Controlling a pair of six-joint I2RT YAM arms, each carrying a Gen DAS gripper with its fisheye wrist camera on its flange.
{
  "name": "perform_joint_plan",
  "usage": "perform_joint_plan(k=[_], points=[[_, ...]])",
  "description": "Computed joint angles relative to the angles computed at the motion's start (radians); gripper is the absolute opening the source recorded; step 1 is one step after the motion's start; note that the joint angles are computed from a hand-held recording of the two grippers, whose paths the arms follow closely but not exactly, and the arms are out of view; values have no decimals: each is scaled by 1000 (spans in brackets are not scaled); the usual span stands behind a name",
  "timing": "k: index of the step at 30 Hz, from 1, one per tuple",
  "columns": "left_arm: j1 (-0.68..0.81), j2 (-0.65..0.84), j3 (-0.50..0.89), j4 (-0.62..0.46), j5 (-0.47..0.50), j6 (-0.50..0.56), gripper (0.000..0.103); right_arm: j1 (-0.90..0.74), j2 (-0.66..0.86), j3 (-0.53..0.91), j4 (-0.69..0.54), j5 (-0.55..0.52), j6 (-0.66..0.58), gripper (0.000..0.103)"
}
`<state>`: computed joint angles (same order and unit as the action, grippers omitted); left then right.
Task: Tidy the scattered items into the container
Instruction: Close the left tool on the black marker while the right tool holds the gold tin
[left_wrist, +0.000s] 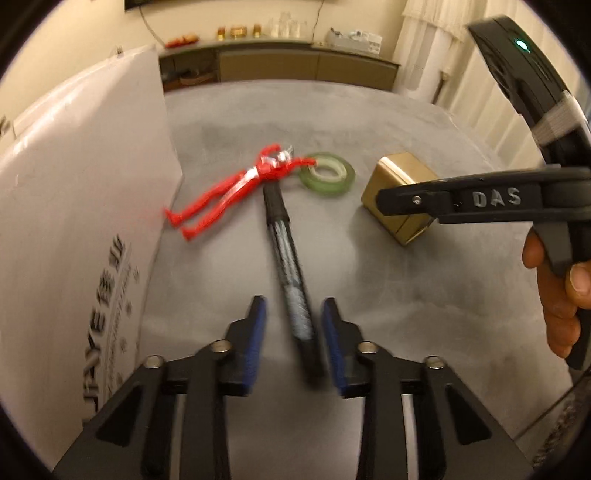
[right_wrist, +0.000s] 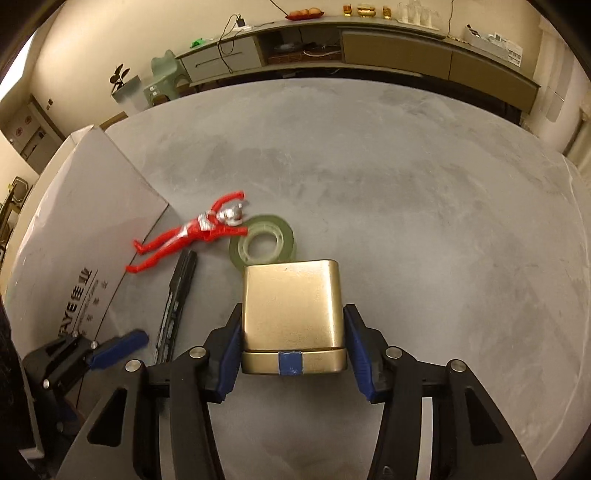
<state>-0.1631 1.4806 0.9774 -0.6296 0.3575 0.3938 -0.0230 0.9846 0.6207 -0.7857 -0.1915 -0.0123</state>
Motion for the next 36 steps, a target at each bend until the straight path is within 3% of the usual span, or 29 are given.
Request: perform_joint_plan(k=[5,9,12,14,15,16,17,18,22,26,27,28,29,30,33,35,36], points=[[32,-62,-25,-145,26,100,28,-54,-78,-10,-153,-73,-73,52],[6,-103,-38,-45,-2,5,52,1,-224,-42,-258,-27,-58,55],[-27,-49,1,12,24,-80,54,23,-258,-56,-260,-20,-38,65],[-69,7,21,65,-10,-107,54,16,-255,-62,-249,-14,-34,65],[-97,27,17,107,-69,-122,53,7,-251,-65,-242,-15,-38,65],[-116,52,17,135,-119,-130,36,-6,-249,-66,-237,-24,-48,64],[-110,64,25,133,-136,-126,27,-16,-250,-66,-235,-31,-57,63],[-111,62,27,126,-140,-123,14,-25,-252,-66,-234,-38,-65,55],[-91,25,25,19,-89,-115,14,-21,-284,-65,-263,-18,-82,54],[-86,-96,-64,-39,-57,-71,15,-52,-328,-72,-311,-21,-117,54],[-91,-109,-68,-39,-50,-76,20,-54,-349,-77,-326,-18,-112,54],[-96,-122,-72,-38,-44,-82,36,-52,-355,-84,-326,-15,-104,55],[-102,-123,-69,-19,-38,-88,43,-72,-351,-94,-320,-21,-118,56],[-107,-124,-65,1,-32,-94,47,-89,-346,-104,-310,-27,-129,59],[-110,-71,-48,-22,-19,-102,47,-130,-321,-130,-265,-44,-151,63],[-116,-89,-82,12,-51,-77,34,-135,-309,-132,-247,-47,-157,63],[-118,-98,-99,29,-65,-64,14,-135,-299,-130,-240,-51,-158,59]])
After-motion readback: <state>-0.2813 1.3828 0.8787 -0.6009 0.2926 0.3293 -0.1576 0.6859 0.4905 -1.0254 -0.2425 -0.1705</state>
